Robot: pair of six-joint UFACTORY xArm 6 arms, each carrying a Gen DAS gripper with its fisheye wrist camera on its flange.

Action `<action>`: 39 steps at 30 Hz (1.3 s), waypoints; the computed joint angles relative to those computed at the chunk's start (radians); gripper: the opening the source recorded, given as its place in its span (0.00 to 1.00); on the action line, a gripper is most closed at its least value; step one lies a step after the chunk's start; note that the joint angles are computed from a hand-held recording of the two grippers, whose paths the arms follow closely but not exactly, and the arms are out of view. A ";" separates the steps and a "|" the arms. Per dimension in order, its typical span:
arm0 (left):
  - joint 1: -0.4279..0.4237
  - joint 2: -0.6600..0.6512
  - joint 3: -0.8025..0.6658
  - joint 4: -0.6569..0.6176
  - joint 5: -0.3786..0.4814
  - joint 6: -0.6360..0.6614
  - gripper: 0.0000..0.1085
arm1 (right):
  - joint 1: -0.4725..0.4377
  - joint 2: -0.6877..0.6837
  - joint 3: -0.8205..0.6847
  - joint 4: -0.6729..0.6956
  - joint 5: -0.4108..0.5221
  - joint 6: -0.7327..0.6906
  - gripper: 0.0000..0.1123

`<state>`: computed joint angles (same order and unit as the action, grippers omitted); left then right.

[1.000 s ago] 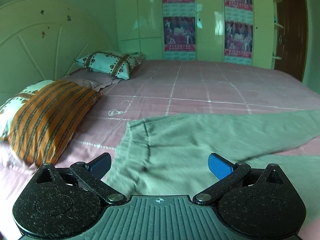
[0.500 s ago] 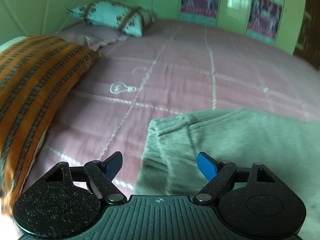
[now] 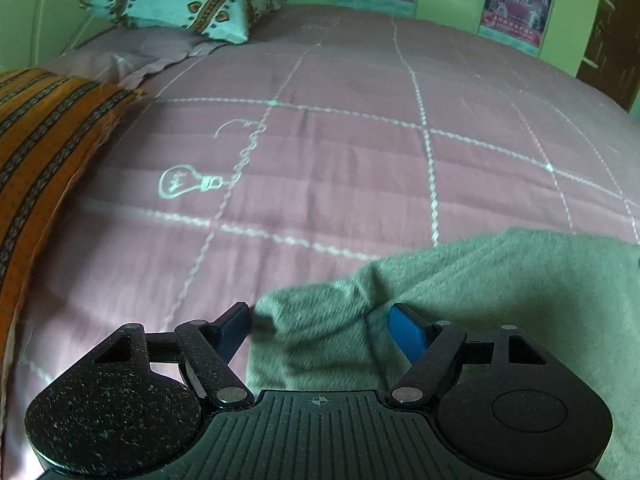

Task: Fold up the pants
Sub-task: 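Lower both tools to the pant leg cuffs and close them on the fabric, then lift the cuffs with both tools and fold the legs over onto the waistband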

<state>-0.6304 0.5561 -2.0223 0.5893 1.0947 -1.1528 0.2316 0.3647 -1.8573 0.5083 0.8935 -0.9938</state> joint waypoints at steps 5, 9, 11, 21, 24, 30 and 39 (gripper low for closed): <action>0.021 -0.001 0.034 -0.025 -0.083 0.026 0.66 | 0.011 0.080 -0.130 -0.070 0.119 -0.006 0.22; 0.047 -0.060 0.132 -0.031 -0.226 0.036 0.27 | 0.035 0.033 -0.073 -0.115 0.080 0.009 0.00; 0.032 -0.084 0.166 0.029 -0.250 0.033 0.24 | 0.039 -0.018 -0.014 -0.107 0.041 0.010 0.00; -0.038 -0.486 0.612 0.492 -0.518 -0.231 0.25 | -0.035 -0.464 0.313 0.043 0.079 -0.281 0.00; -0.106 -0.598 0.705 0.528 -0.497 -0.240 0.25 | -0.065 -0.658 0.464 0.069 0.121 -0.354 0.00; -0.374 -0.720 0.839 0.484 -0.179 -0.382 0.51 | -0.142 -1.109 0.888 0.124 0.142 -0.518 0.15; -0.693 -0.691 0.840 0.469 0.190 -1.049 0.60 | -0.309 -1.320 1.084 0.155 0.180 -0.011 0.18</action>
